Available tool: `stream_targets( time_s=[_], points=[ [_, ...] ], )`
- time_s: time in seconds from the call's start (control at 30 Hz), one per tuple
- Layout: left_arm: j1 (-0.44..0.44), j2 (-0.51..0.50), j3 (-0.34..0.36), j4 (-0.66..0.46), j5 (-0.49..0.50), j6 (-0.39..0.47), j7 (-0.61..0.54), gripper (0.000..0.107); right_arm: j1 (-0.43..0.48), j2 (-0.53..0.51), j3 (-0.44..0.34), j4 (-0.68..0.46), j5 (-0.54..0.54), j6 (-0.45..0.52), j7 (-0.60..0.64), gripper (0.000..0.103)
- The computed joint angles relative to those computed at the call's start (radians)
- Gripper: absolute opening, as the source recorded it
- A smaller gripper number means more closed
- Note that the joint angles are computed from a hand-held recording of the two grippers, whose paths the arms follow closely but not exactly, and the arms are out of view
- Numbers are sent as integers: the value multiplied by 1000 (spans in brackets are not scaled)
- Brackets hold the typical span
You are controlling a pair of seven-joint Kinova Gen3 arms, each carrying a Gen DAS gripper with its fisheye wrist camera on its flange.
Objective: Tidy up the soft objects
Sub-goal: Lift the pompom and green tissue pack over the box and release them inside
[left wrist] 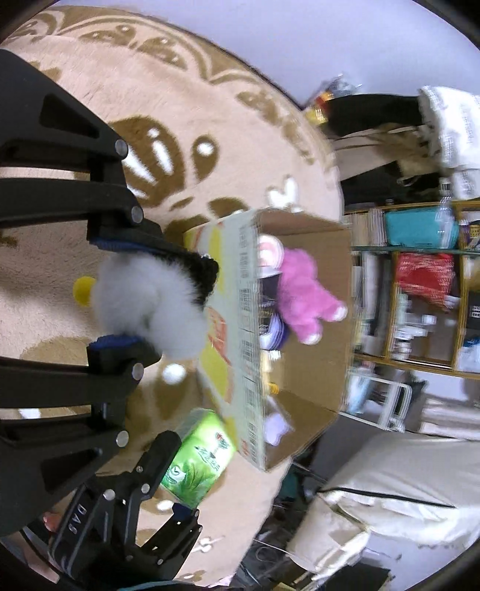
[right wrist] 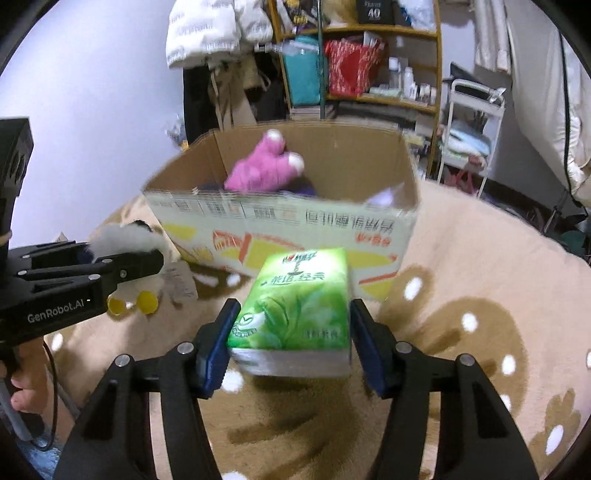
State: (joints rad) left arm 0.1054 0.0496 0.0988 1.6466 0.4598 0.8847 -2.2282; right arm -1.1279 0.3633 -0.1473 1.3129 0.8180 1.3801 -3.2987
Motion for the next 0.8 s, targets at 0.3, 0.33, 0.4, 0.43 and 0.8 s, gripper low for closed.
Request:
stream_targets(
  time_s=[0.3, 0.33, 0.4, 0.43, 0.8],
  points=[
    [-35, -44, -43, 20, 195, -64, -164, 33, -46, -11, 5, -26, 130, 49, -18, 59],
    [-36, -42, -42, 19, 202, -75, -169, 33, -48, -13, 5, -21, 141, 44, -24, 59],
    [-39, -39, -40, 13, 227, -90, -186, 33, -48, -19, 5, -14, 163, 45, -27, 59],
    [-40, -33, -39, 9, 238, -96, -196, 33, -47, -22, 5, -10, 177, 40, -31, 59],
    [-13, 48, 21, -56, 206, -192, -175, 33, 19, -49, 0, 55, 244, -39, -47, 59]
  ],
)
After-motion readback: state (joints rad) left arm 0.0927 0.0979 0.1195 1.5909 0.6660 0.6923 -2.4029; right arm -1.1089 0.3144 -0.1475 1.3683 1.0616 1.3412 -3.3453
